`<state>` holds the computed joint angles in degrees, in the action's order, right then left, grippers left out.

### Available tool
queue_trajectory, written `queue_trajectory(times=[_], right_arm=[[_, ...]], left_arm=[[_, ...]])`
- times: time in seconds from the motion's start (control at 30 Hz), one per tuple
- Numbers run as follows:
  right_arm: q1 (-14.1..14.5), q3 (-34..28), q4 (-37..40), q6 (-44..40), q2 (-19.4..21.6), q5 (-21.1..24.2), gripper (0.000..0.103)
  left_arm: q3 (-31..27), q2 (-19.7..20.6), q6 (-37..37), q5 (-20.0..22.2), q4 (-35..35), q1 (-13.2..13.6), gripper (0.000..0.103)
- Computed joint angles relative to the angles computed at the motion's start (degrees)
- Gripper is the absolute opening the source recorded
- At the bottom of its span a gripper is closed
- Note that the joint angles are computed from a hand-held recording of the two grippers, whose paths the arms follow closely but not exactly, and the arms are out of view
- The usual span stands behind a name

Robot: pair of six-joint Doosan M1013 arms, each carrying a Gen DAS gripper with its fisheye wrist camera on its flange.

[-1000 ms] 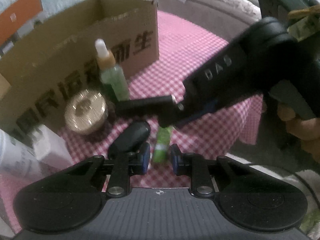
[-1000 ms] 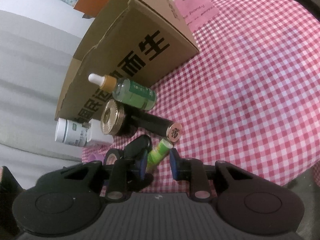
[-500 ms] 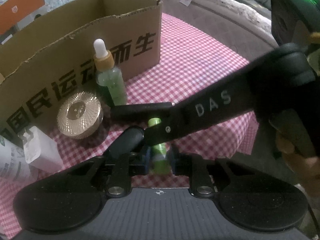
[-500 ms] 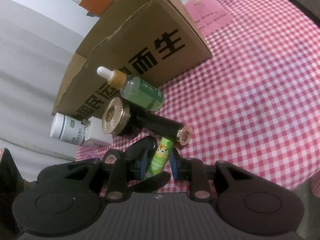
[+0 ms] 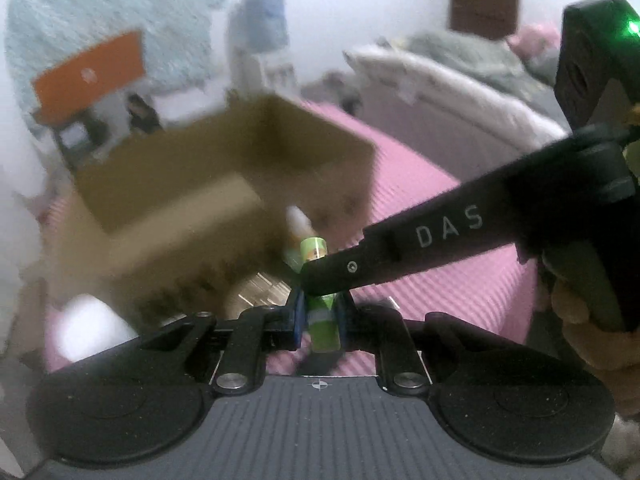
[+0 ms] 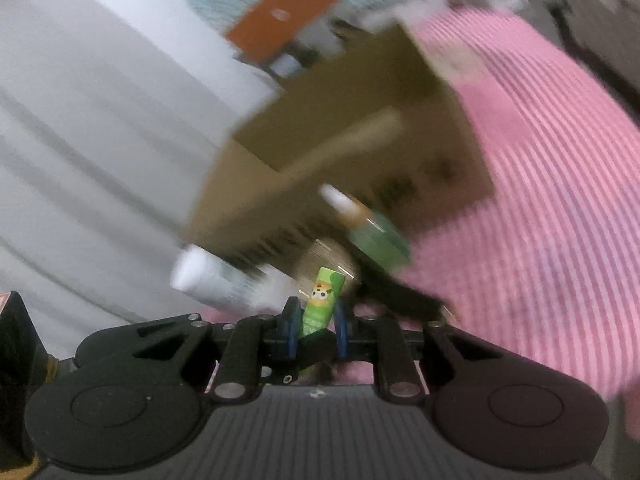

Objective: Organize rigid objects
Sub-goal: 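Carry the lip balm into the cardboard box and open the right tool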

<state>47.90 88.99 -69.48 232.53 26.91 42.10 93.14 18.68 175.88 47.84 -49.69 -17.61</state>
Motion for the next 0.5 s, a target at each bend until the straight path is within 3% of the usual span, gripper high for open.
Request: queue_trajectory(times=[0.13, 0.27, 0.33, 0.4, 0.5], right_arm=[[-3.3, -3.2, -0.3, -9.0, -0.1, -3.5, 0.020], [-8.3, -6.3, 6.9, -19.9, 0.4, -10.5, 0.020], [-11.5, -7.6, 14.4, -26.1, 1.0, -15.1, 0.020], [-14.4, -9.9, 26.8, -35.4, 2.1, -18.3, 0.020], [-17.7, -13.7, 44.7, -49.7, 4.3, -19.2, 0.020]], left_arm=[[-6.2, 1.9, -7.9, -0.4, 3.4, -0.3, 0.016], [-14.8, 6.2, -19.1, 1.8, 11.5, -1.5, 0.016], [-19.6, 9.1, -25.0, 4.0, 16.4, -2.4, 0.016], [-24.6, 12.4, -30.6, 6.2, 21.6, -3.5, 0.016], [-30.2, 16.2, -36.1, 9.2, 27.2, -4.3, 0.016]])
